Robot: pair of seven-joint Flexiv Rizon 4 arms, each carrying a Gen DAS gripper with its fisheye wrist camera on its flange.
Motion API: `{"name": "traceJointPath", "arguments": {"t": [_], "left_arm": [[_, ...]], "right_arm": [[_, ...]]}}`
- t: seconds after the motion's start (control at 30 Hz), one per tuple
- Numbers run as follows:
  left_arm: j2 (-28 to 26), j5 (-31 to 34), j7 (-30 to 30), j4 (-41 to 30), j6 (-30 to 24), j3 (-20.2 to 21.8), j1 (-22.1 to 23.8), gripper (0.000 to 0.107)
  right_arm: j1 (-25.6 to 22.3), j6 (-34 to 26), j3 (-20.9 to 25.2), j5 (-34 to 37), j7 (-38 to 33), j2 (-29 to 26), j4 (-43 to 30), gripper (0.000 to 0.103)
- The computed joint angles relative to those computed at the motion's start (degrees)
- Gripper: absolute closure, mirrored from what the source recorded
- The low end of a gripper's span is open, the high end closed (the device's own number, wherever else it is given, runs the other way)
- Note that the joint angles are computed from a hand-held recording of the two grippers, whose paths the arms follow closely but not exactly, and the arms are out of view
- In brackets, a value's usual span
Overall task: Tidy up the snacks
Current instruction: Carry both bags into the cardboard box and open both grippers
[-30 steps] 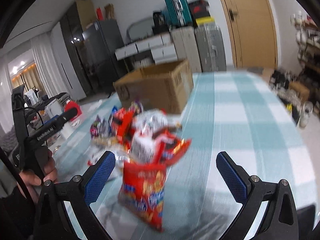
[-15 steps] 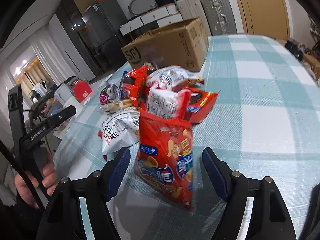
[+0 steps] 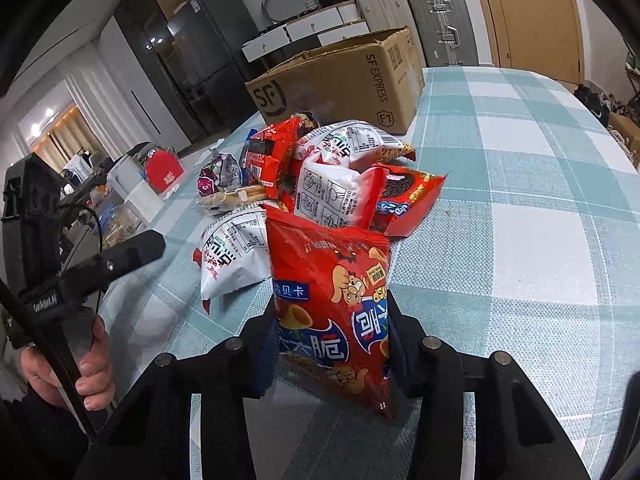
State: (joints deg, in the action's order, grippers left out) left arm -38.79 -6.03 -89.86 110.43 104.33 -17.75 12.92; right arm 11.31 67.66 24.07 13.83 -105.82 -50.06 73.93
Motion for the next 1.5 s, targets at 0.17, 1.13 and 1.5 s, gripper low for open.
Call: {"name": "traceJointPath", "arguments": {"t": [0.17,1.13,1.5], "left_arm": [[-1.92,-0.96,3.36,-4.88,-6.63,-1.62,-0.06,0.004],[-5.42,-12.98,20.53,-5.24,-11.77,-13.17,5.22,0.064],[-1.01,-3.98,16.68,9.18,-5.1,-30.56,22.58,0.064]], "right_arm": [[-1.8,1.32,1.64,1.76,-1.64,0.84,1.73,0.058],[-7.15,4.9,6.47,10.22,-10.02,4.81,7.04,0.058],[-6.26,7.25,6.75,9.52,-11.06,6.77,7.87,0.058]]}}
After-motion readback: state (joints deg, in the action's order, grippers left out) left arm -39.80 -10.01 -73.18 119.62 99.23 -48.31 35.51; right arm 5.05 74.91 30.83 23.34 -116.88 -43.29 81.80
